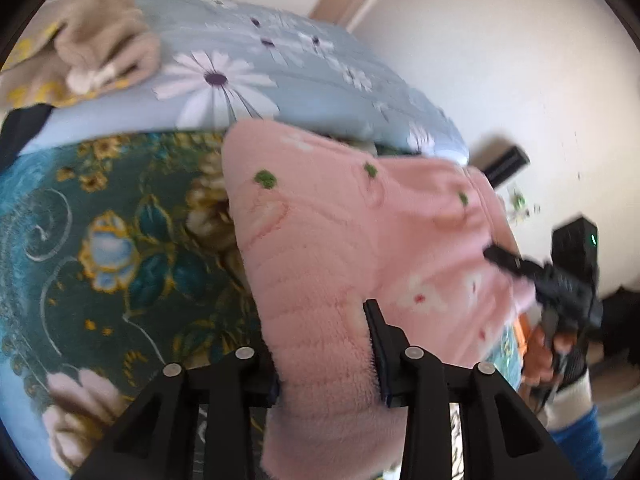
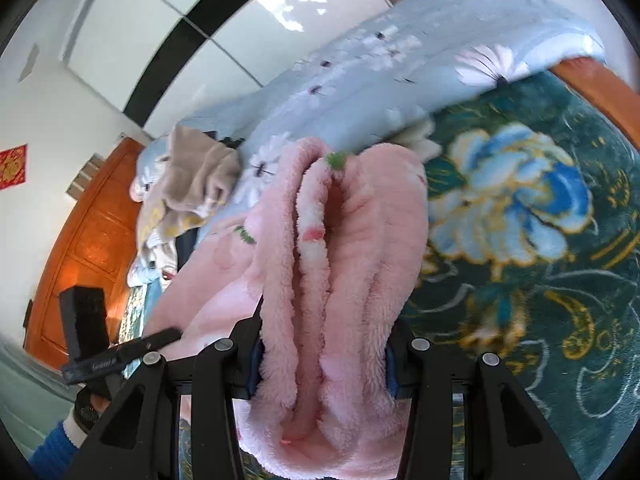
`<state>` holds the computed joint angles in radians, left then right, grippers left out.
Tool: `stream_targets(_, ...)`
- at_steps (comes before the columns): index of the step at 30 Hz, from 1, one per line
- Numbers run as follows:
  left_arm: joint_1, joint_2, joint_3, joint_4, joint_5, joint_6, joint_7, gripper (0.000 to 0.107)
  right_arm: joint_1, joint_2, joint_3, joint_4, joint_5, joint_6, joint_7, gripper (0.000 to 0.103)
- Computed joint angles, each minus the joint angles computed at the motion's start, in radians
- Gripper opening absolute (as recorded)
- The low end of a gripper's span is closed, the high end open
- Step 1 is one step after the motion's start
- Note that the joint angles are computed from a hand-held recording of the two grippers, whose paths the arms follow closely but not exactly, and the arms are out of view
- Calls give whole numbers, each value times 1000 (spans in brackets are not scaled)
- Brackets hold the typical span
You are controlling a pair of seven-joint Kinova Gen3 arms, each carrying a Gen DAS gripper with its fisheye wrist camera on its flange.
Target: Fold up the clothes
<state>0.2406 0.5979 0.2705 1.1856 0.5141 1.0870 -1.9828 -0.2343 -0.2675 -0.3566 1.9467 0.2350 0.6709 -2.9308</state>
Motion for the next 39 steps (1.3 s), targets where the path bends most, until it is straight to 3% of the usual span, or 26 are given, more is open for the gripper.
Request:
stream_targets(2,2,-16,-12,36,-20,-18,-9,38,-7,-9,33,34,-36,-2,16,47)
stream_targets(6,-26,-50,-30,110,-37,-65,-27,38,79,-22,1,100,-119,-50,46,47)
stream_targets(8,-56,-53,-27,135,-11,-70,-25,37,43,-15,34,115,-111,-58,28,49)
stream_targets(12,-96,-75,-20,191,19,-86,-53,38,-115,-7,173,111,-96,-16,1,57)
stream_targets(14,-111,-86,-17,216,35,-94,-77,38,-128,-28,170,78,-85,58,-15,61)
stream_targets(18,-132,-115,-16,280,75,-130,-109,38,3,-87,2,25,27,221,-150,62)
stream_targets(21,-138,-133,-11,327,113,-161,-125,38,18,-62,-137,-66,147,343,-214,62)
stream_targets(24,-120,-162,-4,380,132,-207,-147,38,-28,65,-276,-180,269,465,-215,62)
stream_targets(27,-88,-194,-5,427,119,-254,-158,38,-42,204,-411,-240,372,519,-208,62)
stream_targets(29,-80,-212,-2,456,115,-273,-178,38,-55,285,-471,-268,430,596,-263,62)
stream_targets(30,-79,-222,-1,473,116,-286,-191,40,-45,308,-509,-268,456,636,-304,62)
stream_targets(32,-76,-237,-3,503,120,-314,-208,53,20,322,-597,-253,477,675,-382,62)
stream_targets(35,-67,-237,-11,522,122,-332,-195,54,61,326,-632,-232,481,670,-463,62)
stream_targets(39,-54,-244,-8,542,113,-349,-175,56,-58,426,-599,-312,519,804,-453,64)
